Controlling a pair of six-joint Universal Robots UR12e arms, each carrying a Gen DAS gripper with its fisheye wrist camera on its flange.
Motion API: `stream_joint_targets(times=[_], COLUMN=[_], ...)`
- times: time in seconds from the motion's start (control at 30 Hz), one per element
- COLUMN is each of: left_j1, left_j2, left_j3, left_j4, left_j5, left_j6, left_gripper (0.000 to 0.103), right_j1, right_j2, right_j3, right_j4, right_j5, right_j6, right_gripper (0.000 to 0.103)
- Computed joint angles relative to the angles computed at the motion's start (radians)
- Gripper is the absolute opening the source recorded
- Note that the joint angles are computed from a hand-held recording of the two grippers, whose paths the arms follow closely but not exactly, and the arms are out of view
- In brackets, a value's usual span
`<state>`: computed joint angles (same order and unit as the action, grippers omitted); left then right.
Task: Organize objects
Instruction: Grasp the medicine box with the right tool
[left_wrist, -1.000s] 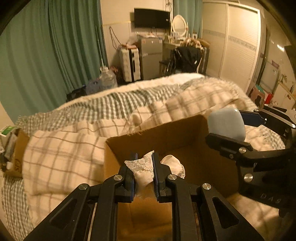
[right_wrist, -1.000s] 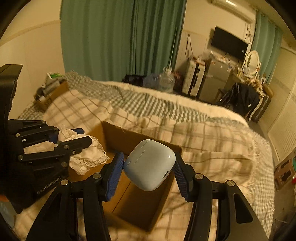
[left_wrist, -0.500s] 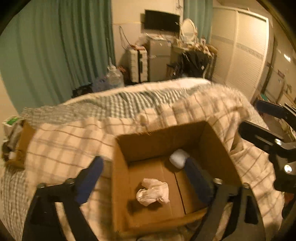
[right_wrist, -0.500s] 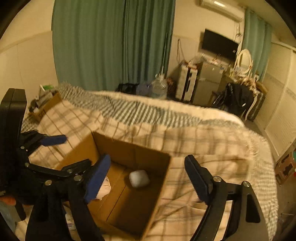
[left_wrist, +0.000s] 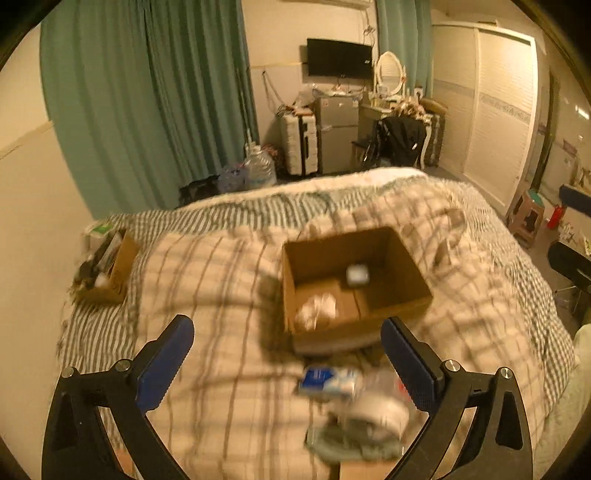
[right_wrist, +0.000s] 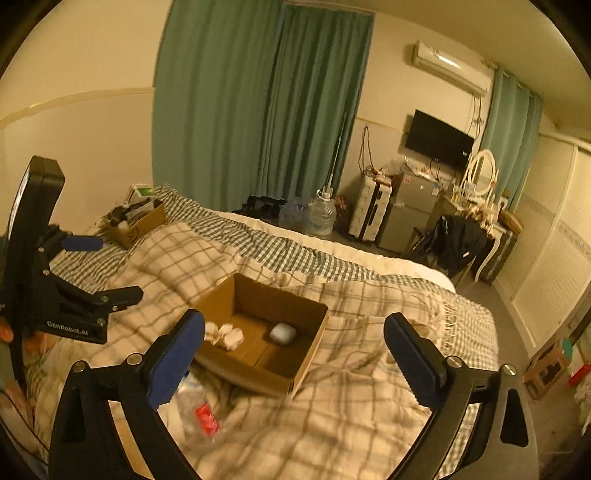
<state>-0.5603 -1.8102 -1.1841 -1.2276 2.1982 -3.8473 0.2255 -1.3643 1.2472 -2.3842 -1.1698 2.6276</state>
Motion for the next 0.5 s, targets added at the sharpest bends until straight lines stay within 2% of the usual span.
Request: stream_joint_targets(times=[0.23,0.3,0.37,0.43,0.5], left_j1=[-0.078,-0.103,-0.128,-0.145,-0.158], left_j2=[0.041,0.049,0.057,0.064,0.069], left_j3=[-0.119,-0.157,-0.193,-0.217,-0.232], left_j4=[-0.047,-0.059,-0.080,-0.098,-0.118], left_j5=[0.057,0.074,0.100,0.100,0.106], left_j6=[-0.156,-0.213,-0.305,-0.372,-0.406], left_gripper=[0.103,0.103,0.103,0.103,0.103], right_j1=[0.012,0.020,0.028,0.033,0.039], right_j2=[-0.106,-0.121,-0.140,-0.153,-0.165], right_j3=[0.205,0.253,0.307,0.343,0.368], right_j4=[-0.010,-0.010,-0.016,0.006,0.037], right_j5=[-0.002,-0.005,-0.009,-0.007,0.006], right_j6=[-0.128,-0.157,-0.179,-0.198,-0.219], right_gripper=[0.100,0.100,0.100,0.100,0.100])
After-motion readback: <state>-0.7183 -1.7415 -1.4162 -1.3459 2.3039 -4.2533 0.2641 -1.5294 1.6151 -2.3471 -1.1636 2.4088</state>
